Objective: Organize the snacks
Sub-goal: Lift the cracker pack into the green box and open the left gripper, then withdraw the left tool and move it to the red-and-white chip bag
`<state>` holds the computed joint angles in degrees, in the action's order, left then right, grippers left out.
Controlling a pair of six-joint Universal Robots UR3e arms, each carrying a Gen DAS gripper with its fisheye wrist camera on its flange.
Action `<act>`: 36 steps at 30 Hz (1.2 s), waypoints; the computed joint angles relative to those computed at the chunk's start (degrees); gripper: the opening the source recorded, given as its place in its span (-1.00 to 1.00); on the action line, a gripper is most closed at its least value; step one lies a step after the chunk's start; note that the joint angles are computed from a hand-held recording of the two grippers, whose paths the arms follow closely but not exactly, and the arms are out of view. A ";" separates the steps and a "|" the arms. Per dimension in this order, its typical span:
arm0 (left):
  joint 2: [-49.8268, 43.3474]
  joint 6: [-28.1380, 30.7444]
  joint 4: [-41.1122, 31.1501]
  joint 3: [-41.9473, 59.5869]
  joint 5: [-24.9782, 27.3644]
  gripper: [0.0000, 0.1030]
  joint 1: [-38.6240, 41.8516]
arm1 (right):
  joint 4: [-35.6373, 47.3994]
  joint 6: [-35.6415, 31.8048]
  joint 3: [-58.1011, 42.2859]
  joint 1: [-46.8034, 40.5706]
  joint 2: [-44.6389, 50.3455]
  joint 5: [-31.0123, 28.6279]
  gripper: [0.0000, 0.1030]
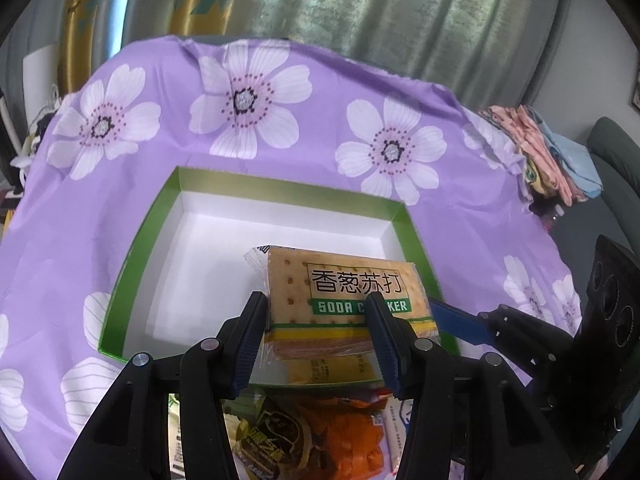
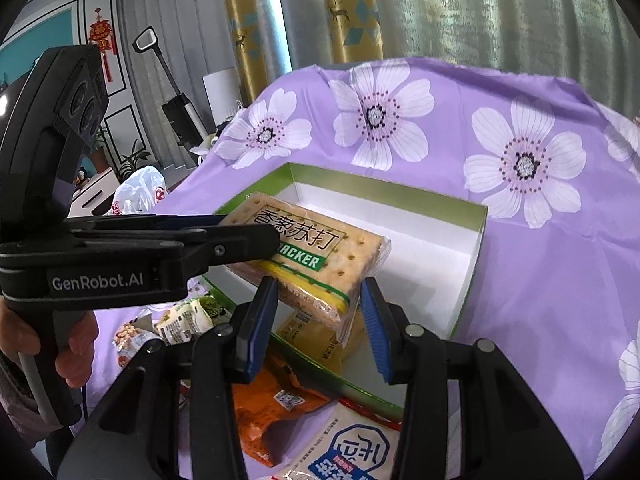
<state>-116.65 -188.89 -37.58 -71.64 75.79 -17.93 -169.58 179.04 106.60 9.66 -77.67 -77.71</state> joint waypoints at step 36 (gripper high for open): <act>22.69 -2.93 5.06 -21.91 15.31 0.93 -8.74 | 2.37 5.88 19.23 3.39 -24.83 -0.99 0.74</act>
<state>-93.96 -191.81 -32.52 -93.55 91.10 -26.66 -167.21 184.93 125.82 13.05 -102.50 -78.70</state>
